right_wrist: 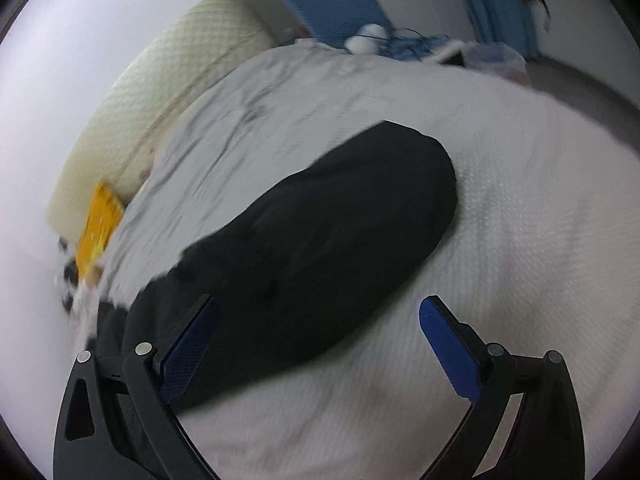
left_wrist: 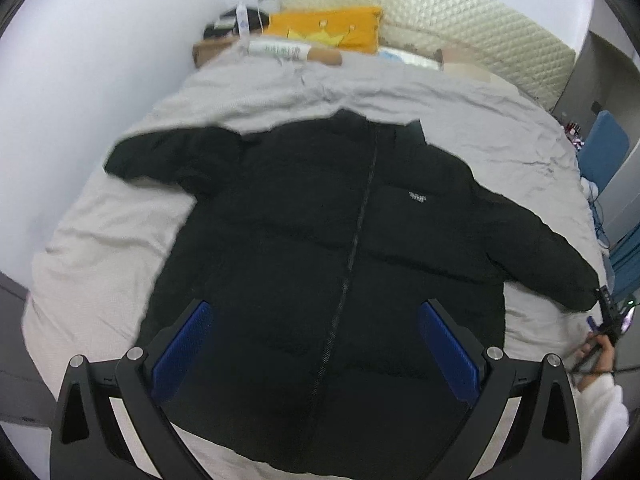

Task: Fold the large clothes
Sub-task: 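Grasp the black jacket sleeve cuff with the right gripper and lift it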

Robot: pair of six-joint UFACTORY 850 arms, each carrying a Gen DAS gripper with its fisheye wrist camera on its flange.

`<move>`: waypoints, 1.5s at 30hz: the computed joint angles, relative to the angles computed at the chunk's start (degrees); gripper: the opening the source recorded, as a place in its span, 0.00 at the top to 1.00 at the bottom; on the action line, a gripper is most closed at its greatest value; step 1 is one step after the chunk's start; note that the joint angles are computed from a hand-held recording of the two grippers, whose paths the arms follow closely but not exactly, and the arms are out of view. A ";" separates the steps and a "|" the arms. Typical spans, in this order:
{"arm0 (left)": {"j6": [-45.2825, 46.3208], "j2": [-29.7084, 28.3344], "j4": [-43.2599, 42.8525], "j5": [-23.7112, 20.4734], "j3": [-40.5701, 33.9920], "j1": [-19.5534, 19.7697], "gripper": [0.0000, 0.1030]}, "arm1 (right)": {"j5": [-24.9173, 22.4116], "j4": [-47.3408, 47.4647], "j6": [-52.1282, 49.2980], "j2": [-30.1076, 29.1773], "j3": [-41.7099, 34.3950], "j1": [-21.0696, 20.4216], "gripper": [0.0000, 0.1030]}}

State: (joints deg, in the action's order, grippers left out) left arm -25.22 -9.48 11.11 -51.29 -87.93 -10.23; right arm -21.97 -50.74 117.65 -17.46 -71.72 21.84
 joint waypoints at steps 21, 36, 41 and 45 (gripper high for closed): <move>-0.42 -2.04 1.05 -0.69 -1.22 0.42 0.00 | 7.93 -25.56 26.85 -3.03 -0.02 -6.17 0.87; 4.44 0.93 3.06 -6.50 -7.95 1.63 0.00 | -8.44 -0.53 -10.31 2.29 -14.39 1.24 0.95; 9.00 2.75 -0.48 -6.71 -7.86 4.18 0.00 | -14.39 2.10 -16.89 0.00 -23.74 4.95 0.95; 13.54 3.86 -4.54 -5.81 -7.57 7.30 0.00 | -20.88 4.13 -23.27 -3.97 -33.52 8.09 0.95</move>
State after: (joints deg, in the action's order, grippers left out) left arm -11.67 -5.62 6.56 -57.10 -95.51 -2.93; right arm -42.85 -46.61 94.38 -21.43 -105.25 29.93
